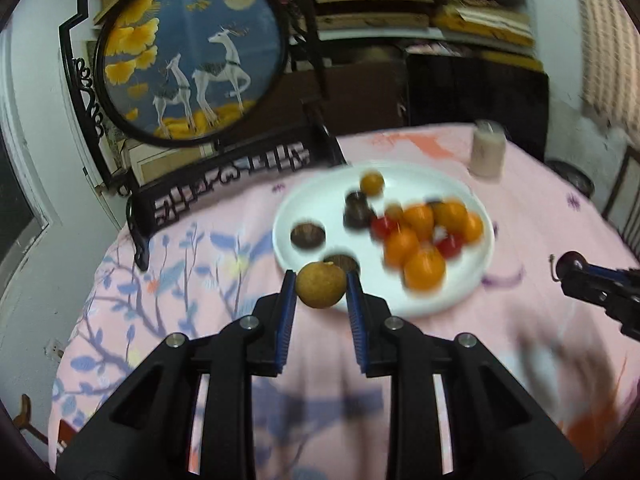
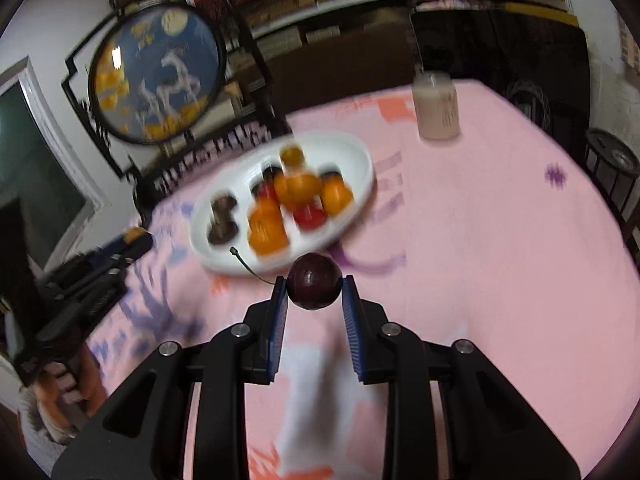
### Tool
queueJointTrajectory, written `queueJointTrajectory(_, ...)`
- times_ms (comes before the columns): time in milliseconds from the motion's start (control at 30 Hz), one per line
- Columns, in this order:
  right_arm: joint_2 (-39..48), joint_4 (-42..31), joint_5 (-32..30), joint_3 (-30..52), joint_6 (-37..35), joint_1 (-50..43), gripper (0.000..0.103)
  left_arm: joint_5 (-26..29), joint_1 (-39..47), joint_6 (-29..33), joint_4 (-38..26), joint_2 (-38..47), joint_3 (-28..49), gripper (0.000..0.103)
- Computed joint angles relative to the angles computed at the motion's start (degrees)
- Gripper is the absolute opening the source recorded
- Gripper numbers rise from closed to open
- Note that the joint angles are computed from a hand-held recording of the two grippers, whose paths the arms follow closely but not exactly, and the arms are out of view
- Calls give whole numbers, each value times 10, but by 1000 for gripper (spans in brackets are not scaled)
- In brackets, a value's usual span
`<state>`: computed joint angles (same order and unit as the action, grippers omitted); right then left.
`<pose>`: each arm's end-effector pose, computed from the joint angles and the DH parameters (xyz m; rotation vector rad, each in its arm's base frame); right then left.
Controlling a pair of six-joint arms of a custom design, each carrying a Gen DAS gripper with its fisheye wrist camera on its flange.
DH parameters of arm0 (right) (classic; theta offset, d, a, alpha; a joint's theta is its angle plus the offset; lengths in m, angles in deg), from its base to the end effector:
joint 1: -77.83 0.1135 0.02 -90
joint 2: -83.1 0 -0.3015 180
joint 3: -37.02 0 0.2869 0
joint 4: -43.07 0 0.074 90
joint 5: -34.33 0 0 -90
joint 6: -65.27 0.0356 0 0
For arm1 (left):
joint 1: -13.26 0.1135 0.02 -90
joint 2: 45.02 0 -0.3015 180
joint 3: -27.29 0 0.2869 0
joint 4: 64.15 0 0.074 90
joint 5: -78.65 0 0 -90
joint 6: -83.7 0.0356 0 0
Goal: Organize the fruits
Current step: 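Lower the plum and yellow-green fruit onto the white plate, opening both tools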
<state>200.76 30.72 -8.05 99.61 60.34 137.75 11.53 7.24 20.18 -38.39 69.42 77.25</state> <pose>0.2041 0.2999 0.0548 0.6794 2.1405 0.1290 0.3483 -0.0506 0.0623 0.8154 2.0389 -0.2489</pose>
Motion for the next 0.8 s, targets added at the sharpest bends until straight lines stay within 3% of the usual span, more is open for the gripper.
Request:
queueJointTrajectory(167,-23,54,1,7,-93,-59,28,-30,-38,-58,-6,26,58,25)
queueJointTrajectory(433,34,92,-41,64,-193,-133,28,-70,-76,-81,-4,115,140,25)
queueJointTrajectory(700,86,129,-85,94,-240,-170,28,-58,-75,-82,-23,145,179,25)
queueJointTrajectory(800,92,120,-74,101,-248,-165,28,-62,-81,-79,-19,149,179,26)
